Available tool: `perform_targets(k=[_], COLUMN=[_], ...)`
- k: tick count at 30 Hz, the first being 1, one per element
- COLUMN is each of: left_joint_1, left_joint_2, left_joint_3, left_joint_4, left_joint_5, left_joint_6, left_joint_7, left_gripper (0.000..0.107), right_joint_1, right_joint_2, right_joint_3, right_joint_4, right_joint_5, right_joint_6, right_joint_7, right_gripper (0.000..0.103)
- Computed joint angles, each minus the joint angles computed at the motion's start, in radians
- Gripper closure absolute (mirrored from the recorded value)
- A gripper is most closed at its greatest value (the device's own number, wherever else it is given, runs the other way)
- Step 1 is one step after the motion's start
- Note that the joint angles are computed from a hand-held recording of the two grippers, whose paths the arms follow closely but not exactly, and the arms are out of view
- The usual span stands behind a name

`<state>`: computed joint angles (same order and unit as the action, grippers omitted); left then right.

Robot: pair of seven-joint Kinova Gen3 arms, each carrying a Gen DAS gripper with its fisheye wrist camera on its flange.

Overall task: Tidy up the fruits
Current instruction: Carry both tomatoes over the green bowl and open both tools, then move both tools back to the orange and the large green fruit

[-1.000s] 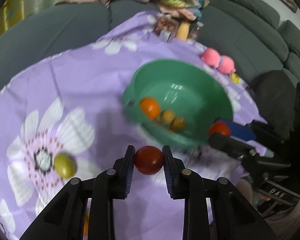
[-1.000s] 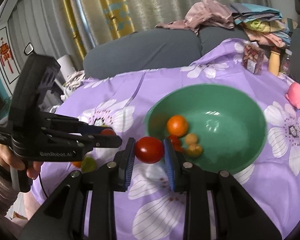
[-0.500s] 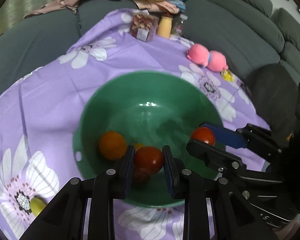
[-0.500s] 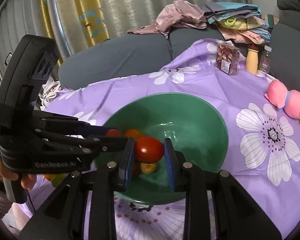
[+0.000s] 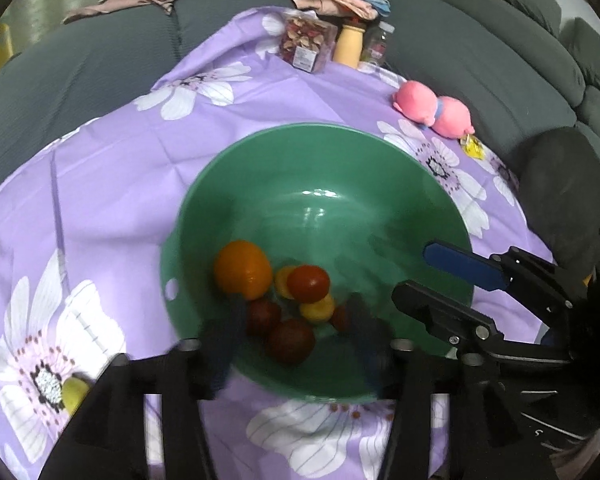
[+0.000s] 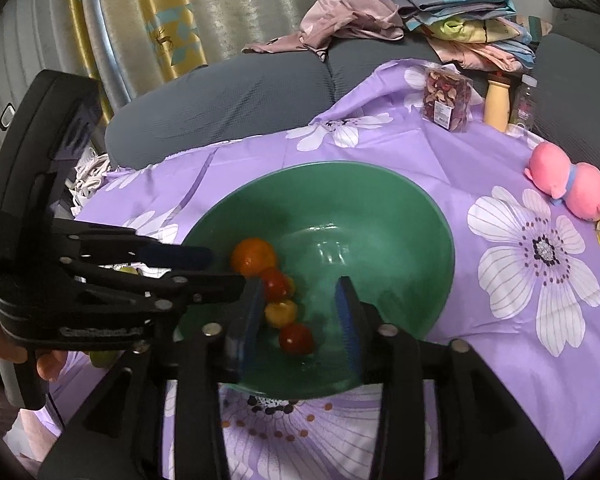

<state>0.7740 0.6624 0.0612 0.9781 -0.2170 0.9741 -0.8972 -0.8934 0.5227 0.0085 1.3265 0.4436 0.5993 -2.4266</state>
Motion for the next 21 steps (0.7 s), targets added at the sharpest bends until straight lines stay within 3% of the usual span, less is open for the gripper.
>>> perform_targets(k=[3,7,13,18,21], left_joint_1=[0.009,0.042,0.051,0.047,0.044], left_joint_2=[-0.046,-0.109,-0.204,-0.280,-0.311], left_joint_3=[-0.012,-0.034,-0.024,-0.008,0.007], left_joint_4=[0.072,0.168,0.329,0.463,0.523], left_joint_5=[-0.010,-0.061,-0.113,-0.156,-0.186], left_joint_6=[-0.041,-0.071,-0.123,-0.159,-0.157], left_joint_7=[0.034,0.116,0.247,0.379,0.446], left_gripper=[0.049,0.029,0.025,0.025,0.013], right_joint_1=[-0.015,-0.043,-0.075,-0.065,-0.050], right_joint_2=[-0.013,-0.033,-0.072,-0.079,-0.075], right_joint_3=[0.008,0.018,0.009,-0.038,-0.071], right_joint_4=[0.017,0.037,0.086,0.093,0.088], right_joint_5=[0.010,0.040,0.095,0.079,0.038], right_joint_6=[-0.007,-0.008,-0.041,-0.064,-0.076], right_joint_7=[-0.026,-0.070,-0.137,-0.105,-0.051], right_gripper=[0.054,0.045,0.036,0.034,0.032])
